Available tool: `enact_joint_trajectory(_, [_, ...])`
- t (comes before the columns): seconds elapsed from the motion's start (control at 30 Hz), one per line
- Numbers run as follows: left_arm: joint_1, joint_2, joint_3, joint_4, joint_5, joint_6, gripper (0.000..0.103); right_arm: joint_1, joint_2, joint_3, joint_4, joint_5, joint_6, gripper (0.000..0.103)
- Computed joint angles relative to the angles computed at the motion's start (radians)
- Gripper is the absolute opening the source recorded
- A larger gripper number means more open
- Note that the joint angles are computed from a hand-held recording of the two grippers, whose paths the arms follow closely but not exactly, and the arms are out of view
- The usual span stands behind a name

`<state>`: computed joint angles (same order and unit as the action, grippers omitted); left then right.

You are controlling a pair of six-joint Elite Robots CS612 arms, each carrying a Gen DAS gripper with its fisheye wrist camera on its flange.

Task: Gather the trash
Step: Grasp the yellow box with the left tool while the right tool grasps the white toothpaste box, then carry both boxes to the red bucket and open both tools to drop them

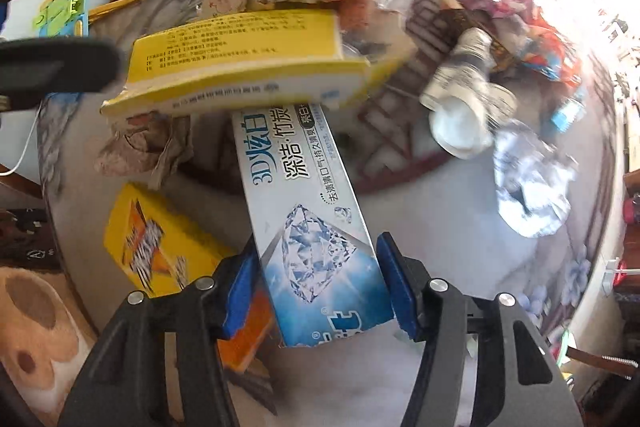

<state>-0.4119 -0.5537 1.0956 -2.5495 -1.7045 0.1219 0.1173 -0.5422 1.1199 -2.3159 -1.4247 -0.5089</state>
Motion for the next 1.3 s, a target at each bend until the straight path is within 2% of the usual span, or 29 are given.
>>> enact_joint_trajectory(0.07, [-0.007,0.011,-0.015,0.021,0.001,0.016,0.098,-0.01,-0.01,0.021,-0.008,0.008,0.014,0.056])
enact_joint_trajectory(0.1, [-0.012,0.02,-0.027,0.038,0.011,0.023,0.093,-0.016,-0.017,0.037,-0.021,0.012,0.024,0.056])
enact_joint_trajectory(0.17, [-0.018,0.034,-0.048,0.073,0.026,0.013,0.081,-0.041,-0.041,0.062,-0.02,0.028,0.021,0.056])
enact_joint_trajectory(0.2, [-0.017,0.04,-0.058,0.094,0.022,-0.005,0.07,-0.047,-0.049,0.077,-0.031,0.034,0.027,0.056])
enact_joint_trajectory(0.23, [-0.012,0.044,-0.064,0.108,-0.012,-0.023,0.057,-0.053,-0.057,0.092,-0.042,0.04,0.03,0.056])
enact_joint_trajectory(0.3, [-0.004,0.043,-0.057,0.101,-0.051,-0.06,0.051,-0.063,-0.078,0.13,-0.068,0.048,0.033,0.055])
enact_joint_trajectory(0.4, [-0.002,0.023,-0.021,0.048,-0.043,-0.096,0.045,-0.086,-0.111,0.185,-0.122,0.076,0.072,0.054])
enact_joint_trajectory(0.53, [0.001,-0.012,0.036,-0.045,-0.059,-0.147,0.043,-0.124,-0.155,0.251,-0.202,0.133,0.144,0.051])
enact_joint_trajectory(0.67, [-0.006,-0.039,0.079,-0.145,-0.07,-0.163,0.043,-0.15,-0.188,0.302,-0.276,0.166,0.218,0.047])
enact_joint_trajectory(0.83, [-0.015,-0.043,0.08,-0.208,-0.102,-0.186,0.043,-0.196,-0.247,0.381,-0.35,0.209,0.314,0.045])
enact_joint_trajectory(0.93, [-0.019,-0.036,0.065,-0.232,-0.139,-0.21,0.043,-0.202,-0.276,0.428,-0.41,0.201,0.374,0.045])
enact_joint_trajectory(0.97, [-0.021,-0.034,0.059,-0.238,-0.148,-0.215,0.043,-0.216,-0.289,0.446,-0.423,0.203,0.391,0.045])
enact_joint_trajectory(1.07, [-0.031,-0.023,0.043,-0.248,-0.176,-0.231,0.043,-0.208,-0.27,0.423,-0.444,0.186,0.463,0.045])
enact_joint_trajectory(1.1, [-0.034,-0.018,0.035,-0.248,-0.185,-0.236,0.043,-0.2,-0.26,0.41,-0.455,0.16,0.494,0.045])
enact_joint_trajectory(1.23, [-0.048,0.005,-0.005,-0.232,-0.219,-0.246,0.043,-0.225,-0.265,0.432,-0.496,0.066,0.601,0.045])
enact_joint_trajectory(1.3, [-0.058,0.018,-0.026,-0.219,-0.23,-0.241,0.043,-0.251,-0.276,0.46,-0.512,0.02,0.673,0.045])
